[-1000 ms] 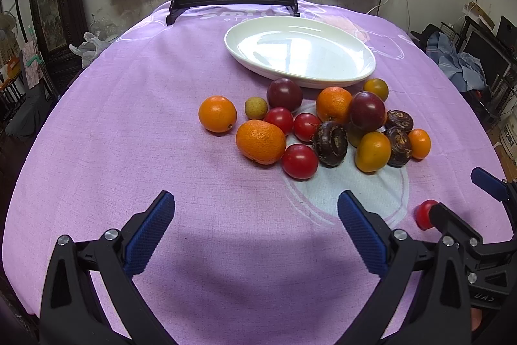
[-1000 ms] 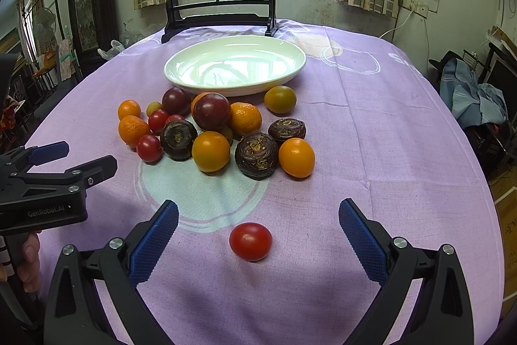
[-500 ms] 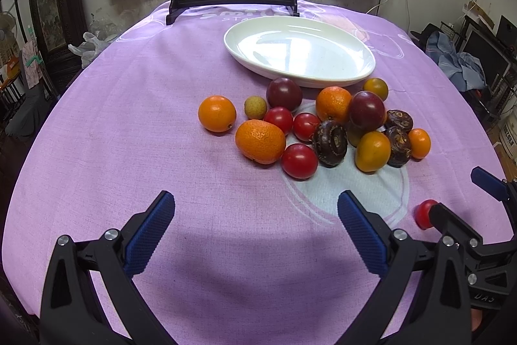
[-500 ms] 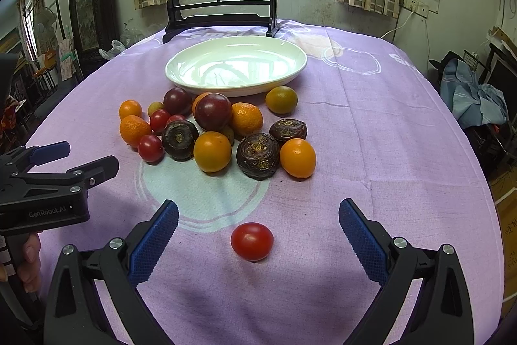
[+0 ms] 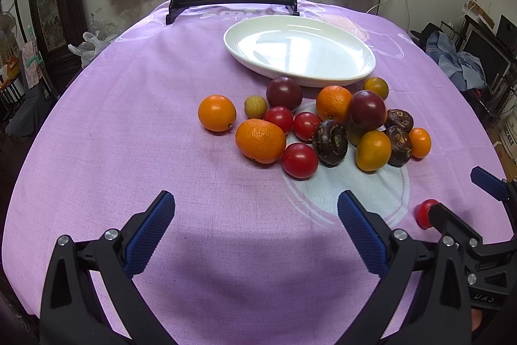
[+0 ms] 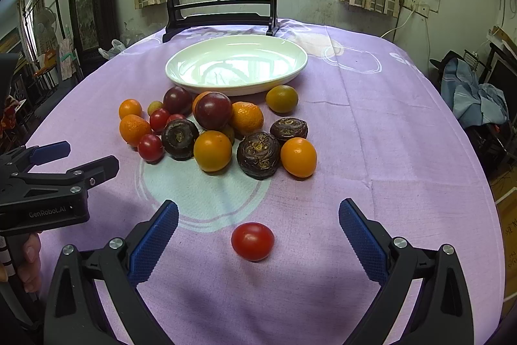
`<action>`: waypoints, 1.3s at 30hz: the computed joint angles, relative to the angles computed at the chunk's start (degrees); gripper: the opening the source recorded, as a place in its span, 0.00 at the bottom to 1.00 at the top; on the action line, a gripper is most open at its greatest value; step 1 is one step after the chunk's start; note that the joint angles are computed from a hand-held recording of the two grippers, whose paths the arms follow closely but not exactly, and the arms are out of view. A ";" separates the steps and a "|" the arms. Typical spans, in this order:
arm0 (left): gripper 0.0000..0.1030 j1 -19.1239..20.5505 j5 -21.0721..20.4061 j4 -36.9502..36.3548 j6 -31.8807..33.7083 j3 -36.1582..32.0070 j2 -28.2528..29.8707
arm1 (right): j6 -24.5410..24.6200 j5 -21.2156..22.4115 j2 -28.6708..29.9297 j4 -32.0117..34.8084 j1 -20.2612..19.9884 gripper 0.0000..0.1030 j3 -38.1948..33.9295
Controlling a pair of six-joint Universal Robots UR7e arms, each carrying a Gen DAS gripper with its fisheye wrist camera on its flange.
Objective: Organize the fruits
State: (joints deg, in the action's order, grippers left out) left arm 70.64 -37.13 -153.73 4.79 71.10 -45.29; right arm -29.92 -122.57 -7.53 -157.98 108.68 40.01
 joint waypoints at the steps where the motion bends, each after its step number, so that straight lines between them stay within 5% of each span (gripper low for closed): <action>1: 0.96 0.00 0.01 -0.05 0.01 0.04 0.01 | 0.00 0.00 0.00 0.00 0.00 0.97 0.00; 13: 0.96 0.24 -0.09 -0.37 1.56 0.67 -0.30 | -1.14 -0.79 0.07 1.49 -0.20 0.97 -0.09; 20: 0.96 1.99 -0.63 2.13 1.55 0.33 -1.14 | 2.02 -1.80 1.56 13.67 -1.92 0.96 -4.84; 24: 0.96 2.73 -0.66 4.70 1.08 -0.64 -1.20 | 0.05 -1.99 3.63 15.44 -1.79 0.76 -8.45; 26: 0.96 3.00 -1.01 6.12 0.10 -1.14 -1.26 | -0.06 0.44 3.04 17.71 -1.88 0.50 -8.29; 29: 0.96 3.33 -1.84 7.38 -0.45 -2.01 -1.25 | -1.07 0.68 2.14 17.00 -1.68 0.31 -6.64; 39: 0.96 4.48 -0.04 6.91 3.02 -5.68 -0.91 | -0.36 8.20 -1.89 14.51 -2.54 0.30 -0.84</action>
